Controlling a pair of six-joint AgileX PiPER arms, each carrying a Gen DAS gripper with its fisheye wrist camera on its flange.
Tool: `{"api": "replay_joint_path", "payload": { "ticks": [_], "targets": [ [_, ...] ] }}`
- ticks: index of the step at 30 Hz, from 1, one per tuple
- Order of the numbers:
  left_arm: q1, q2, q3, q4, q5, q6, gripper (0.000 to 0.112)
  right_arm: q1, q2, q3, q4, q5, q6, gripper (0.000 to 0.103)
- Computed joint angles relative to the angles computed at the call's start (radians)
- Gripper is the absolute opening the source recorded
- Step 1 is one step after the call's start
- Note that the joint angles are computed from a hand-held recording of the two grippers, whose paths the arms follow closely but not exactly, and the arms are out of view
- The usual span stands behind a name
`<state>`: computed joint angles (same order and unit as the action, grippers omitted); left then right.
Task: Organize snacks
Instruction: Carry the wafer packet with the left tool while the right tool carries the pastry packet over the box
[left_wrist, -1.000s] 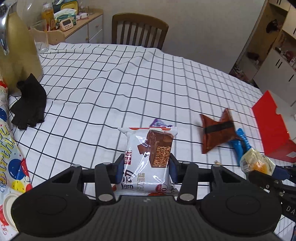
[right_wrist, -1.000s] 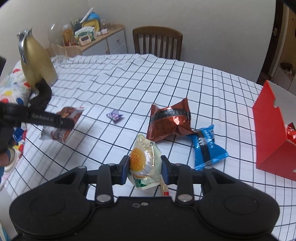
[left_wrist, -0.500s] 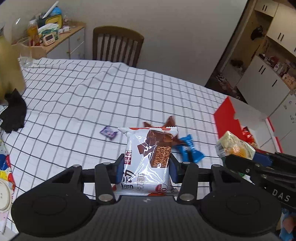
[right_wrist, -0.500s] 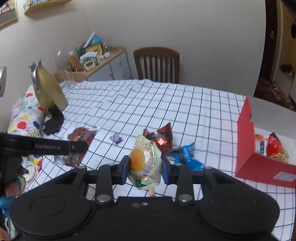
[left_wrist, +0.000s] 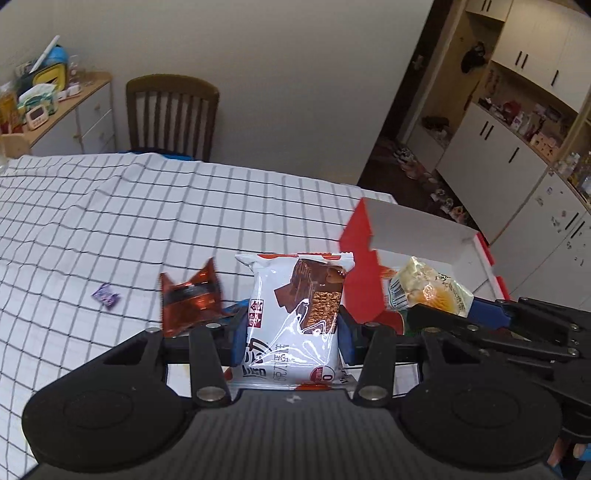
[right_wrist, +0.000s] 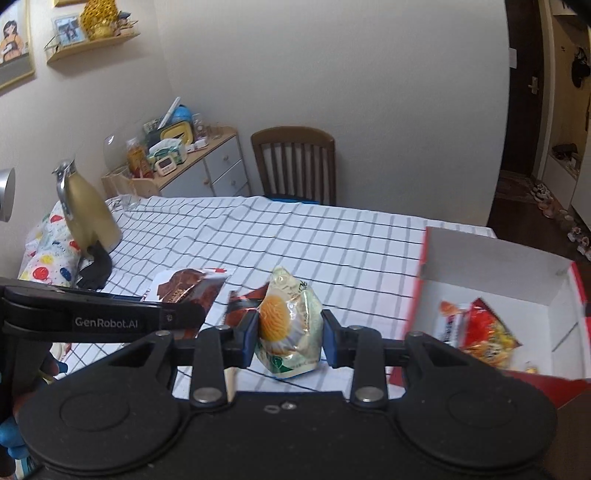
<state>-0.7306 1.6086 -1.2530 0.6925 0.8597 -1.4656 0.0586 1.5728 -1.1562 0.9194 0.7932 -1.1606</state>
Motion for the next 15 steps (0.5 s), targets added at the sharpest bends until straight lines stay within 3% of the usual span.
{"api": "replay_joint_path", "payload": {
  "ticks": [15],
  "targets": [
    [0.01,0.49,-0.71,-0.142,0.144,0.337,0.046,-0.26,0.215,-0.262,0.012,0.08,-0.069,0.033]
  ]
}}
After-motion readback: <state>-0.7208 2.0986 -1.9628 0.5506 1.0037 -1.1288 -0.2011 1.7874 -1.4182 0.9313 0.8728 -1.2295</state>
